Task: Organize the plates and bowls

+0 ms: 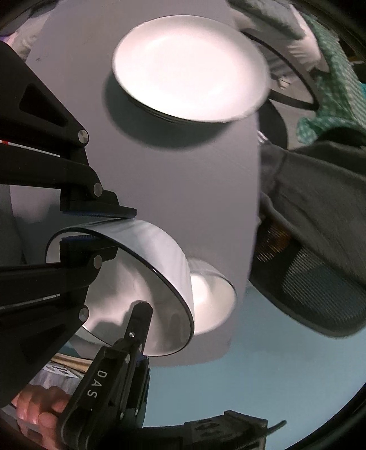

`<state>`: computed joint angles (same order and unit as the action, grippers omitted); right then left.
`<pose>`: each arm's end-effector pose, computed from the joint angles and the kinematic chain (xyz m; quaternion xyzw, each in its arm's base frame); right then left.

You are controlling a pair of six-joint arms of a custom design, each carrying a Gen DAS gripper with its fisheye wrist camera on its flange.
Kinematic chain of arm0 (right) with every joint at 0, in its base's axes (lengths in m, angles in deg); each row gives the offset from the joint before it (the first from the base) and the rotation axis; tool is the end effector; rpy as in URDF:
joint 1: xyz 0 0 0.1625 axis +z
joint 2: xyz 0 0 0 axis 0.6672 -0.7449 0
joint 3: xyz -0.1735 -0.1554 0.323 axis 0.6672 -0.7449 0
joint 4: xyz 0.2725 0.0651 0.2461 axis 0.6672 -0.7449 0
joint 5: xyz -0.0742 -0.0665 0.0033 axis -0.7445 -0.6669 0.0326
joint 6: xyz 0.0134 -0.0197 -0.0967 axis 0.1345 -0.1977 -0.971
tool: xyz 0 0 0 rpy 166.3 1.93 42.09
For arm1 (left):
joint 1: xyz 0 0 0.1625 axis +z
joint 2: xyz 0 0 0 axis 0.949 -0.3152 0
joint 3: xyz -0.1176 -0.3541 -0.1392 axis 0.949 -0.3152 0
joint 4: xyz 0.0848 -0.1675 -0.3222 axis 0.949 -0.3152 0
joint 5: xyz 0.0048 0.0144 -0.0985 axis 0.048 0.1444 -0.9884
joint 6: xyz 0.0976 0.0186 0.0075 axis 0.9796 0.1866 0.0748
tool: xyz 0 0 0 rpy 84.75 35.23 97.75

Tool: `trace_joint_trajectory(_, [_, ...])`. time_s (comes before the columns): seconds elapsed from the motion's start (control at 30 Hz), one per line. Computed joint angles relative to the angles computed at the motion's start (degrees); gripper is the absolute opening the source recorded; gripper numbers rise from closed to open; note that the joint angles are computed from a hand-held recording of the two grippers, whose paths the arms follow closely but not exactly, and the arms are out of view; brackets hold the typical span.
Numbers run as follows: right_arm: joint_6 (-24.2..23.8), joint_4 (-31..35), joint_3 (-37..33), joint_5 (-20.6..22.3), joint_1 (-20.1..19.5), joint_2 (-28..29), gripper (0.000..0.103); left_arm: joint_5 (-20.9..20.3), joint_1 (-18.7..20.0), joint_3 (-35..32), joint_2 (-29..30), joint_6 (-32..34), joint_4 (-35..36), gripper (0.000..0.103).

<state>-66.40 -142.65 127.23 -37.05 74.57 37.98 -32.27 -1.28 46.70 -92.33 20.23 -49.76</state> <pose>0.4153 -0.6249 -0.0220 0.0621 -0.9621 -0.0758 0.2545 -0.0120 -0.5702 0.3167 -0.0190 0.9691 -0.0618 0.2380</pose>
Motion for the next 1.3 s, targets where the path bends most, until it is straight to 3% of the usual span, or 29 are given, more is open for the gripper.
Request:
trace_joint_trajectory(0.23, [1.3,0.4,-2.1,-2.0,-1.4,-0.3,0.007,0.4,-1.3,-7.4,7.0,4.7,0.2,0.009])
trace_joint_trajectory(0.63, [5.3,2.0,-5.1,-3.8,-4.2,1.1,0.007,2.2,-0.3,-17.4,18.2,8.6,4.2,0.009])
trace_joint_trajectory(1.13, [5.6,3.3,-5.1,-3.0,-5.4,1.1,0.007,1.3,0.2,-19.6,19.5,9.5,7.2,0.01])
trace_joint_trajectory(1.3, [6.5,5.3,-6.7,-2.8,-5.4,1.6,0.007,0.8,0.3,-19.7,19.8,9.2,7.7,0.018])
